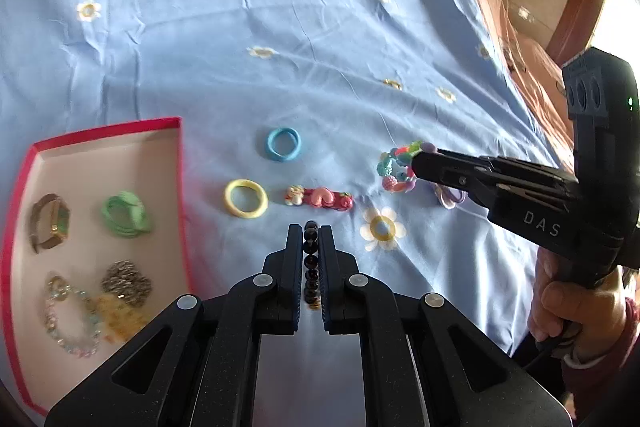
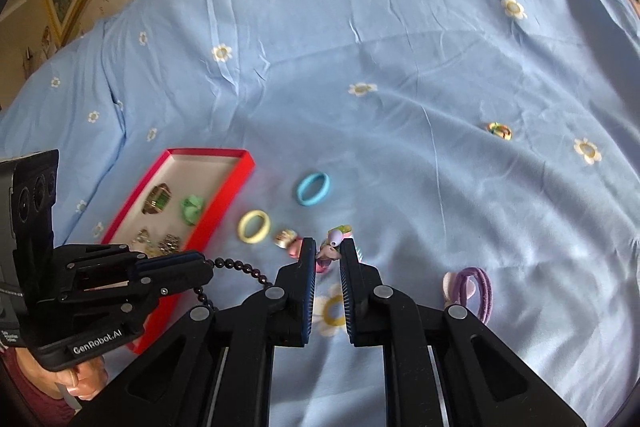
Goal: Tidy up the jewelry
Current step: 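Carry the bead bracelet with the left tool while the right tool carries the beaded tie into the box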
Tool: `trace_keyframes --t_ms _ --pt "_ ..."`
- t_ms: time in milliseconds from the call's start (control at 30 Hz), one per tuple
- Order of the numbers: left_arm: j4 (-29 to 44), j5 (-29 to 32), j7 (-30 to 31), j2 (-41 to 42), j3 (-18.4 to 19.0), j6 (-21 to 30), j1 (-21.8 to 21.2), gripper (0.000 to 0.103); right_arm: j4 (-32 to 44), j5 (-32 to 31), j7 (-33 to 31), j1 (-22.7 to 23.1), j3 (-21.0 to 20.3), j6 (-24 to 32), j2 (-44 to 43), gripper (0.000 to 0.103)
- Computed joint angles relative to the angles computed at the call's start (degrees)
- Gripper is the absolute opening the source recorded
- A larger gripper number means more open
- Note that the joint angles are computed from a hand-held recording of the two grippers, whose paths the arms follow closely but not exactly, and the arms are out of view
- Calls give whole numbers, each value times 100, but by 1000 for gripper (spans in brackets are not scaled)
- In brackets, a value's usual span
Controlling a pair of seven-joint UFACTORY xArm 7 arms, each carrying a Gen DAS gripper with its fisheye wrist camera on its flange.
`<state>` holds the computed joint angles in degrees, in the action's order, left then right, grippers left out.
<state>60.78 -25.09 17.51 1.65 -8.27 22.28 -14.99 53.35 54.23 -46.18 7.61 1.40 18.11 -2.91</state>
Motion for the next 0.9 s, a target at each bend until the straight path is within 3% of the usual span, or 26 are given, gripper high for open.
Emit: trace_keyframes --t_ms 333,900 --pt "-545 -511 211 -698 327 -109 89 6 -71 149 -105 338 51 98 -285 12" --pt "-1343 -715 156 -1513 954 -226 242 6 127 116 -56 876 381 262 -98 12"
